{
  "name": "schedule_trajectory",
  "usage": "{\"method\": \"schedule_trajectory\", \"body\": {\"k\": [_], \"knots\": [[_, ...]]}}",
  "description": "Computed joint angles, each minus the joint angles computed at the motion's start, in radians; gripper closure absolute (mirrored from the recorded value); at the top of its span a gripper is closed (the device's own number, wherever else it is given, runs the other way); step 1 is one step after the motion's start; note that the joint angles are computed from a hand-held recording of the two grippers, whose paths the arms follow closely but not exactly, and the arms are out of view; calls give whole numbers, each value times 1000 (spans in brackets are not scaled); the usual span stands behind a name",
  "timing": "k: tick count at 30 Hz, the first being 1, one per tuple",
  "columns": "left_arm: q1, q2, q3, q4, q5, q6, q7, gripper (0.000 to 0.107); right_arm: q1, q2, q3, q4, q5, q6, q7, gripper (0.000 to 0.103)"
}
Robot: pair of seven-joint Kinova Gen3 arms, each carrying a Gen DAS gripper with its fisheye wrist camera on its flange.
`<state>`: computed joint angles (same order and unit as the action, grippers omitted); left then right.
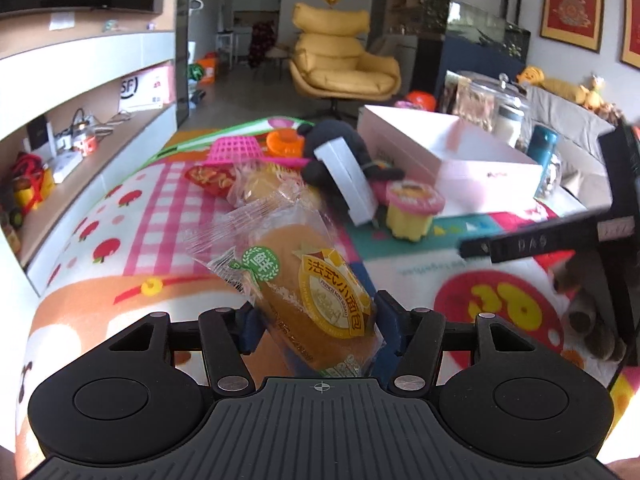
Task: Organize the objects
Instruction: 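Grasp the bagged bread roll with the left gripper while the right grasps the pudding cup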
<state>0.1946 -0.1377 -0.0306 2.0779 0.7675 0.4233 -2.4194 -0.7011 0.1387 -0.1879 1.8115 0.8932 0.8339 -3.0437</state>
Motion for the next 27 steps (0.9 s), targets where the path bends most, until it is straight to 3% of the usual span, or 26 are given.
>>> {"method": "schedule_trajectory", "body": {"k": [3, 7, 10, 13, 16, 19, 23, 27], "knots": [[14, -2, -35, 5, 35, 24, -25, 45, -33, 10, -1, 4, 102, -66, -26, 0], [147, 0, -167, -1, 4, 28, -3, 45, -89, 107, 0, -108, 178, -7, 45, 2], [123, -3, -152, -6, -16, 59, 3, 45, -118, 155, 31, -178, 172, 20, 90, 28], [81, -9, -113, -10, -17, 83, -35, 45, -144, 158, 64, -196, 168, 43, 73, 47], [94, -22, -120, -14, 5, 92, -91, 45, -152, 101, 70, -130, 201, 25, 1, 47], [130, -25, -121, -73, -39, 133, -44, 45, -143, -13, 36, -9, 273, 3, -95, 47], [120, 45, -33, -252, -56, 188, -36, 44, -145, -134, -44, 124, 366, 123, -215, 47], [66, 208, 135, -438, 78, 108, -124, 43, -113, -197, -113, 196, 385, 229, -286, 47]]}}
